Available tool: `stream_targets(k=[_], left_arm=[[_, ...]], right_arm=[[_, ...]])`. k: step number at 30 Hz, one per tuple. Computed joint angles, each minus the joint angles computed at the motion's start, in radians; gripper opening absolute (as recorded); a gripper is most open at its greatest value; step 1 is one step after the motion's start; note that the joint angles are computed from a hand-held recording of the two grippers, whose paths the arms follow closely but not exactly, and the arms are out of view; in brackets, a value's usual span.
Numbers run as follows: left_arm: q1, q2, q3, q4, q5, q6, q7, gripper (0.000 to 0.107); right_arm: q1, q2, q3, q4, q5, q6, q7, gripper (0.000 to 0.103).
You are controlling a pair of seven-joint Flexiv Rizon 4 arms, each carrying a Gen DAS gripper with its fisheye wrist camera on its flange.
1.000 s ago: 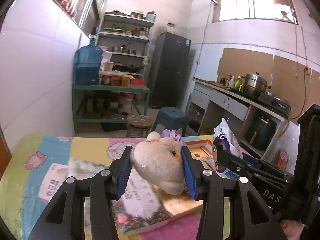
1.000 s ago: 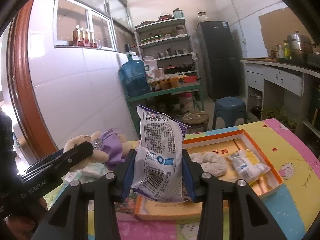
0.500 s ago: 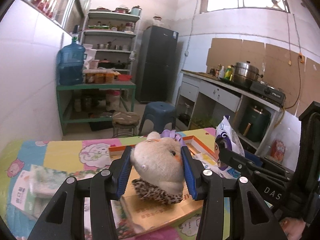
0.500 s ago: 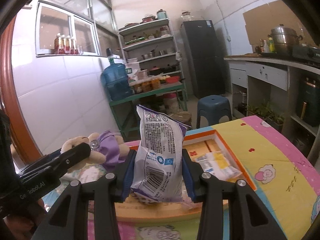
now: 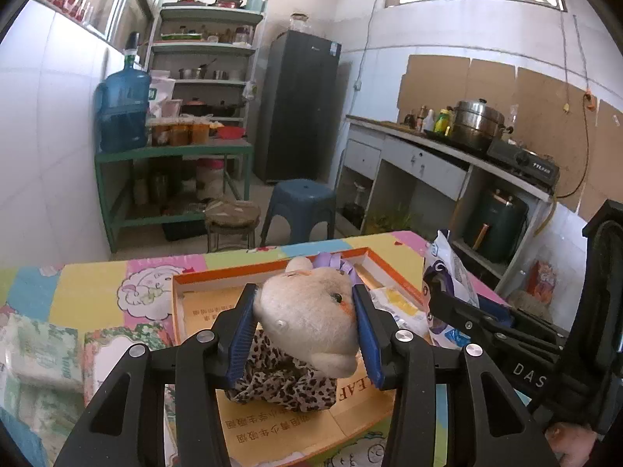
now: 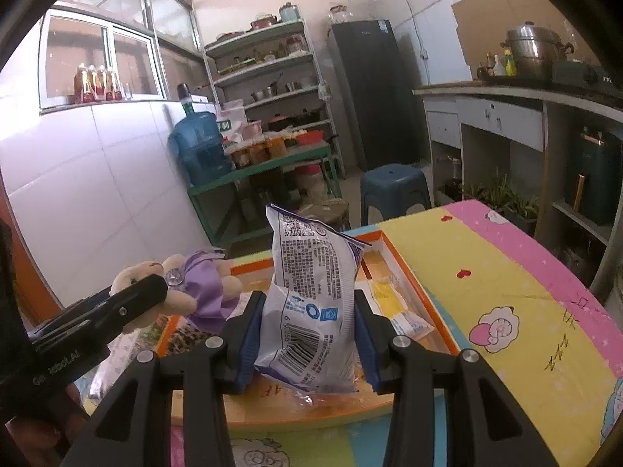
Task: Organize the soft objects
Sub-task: 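Carry the plush doll with the left tool while the right tool carries the snack bag into the box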
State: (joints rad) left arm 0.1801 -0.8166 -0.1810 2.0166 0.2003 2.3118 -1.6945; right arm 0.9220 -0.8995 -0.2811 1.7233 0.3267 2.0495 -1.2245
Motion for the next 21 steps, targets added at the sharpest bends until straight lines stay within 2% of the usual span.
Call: stream_targets(k=[7,21], left_arm=[[0.009,-0.042,-0.013,-0.040,-0.010,-0.053,0.003,0.048],[0.008,-0.106,-0.029,-0.103,-0.053,-0.139,0.050,0.048]], right_arm=[[-0.050,-0.035,0.029,-0.047,-0.060,-0.049,0.029,0.044],[-0.067,-0.090,-0.007,-0.112,-0.189,-0.153,0.128,0.044]])
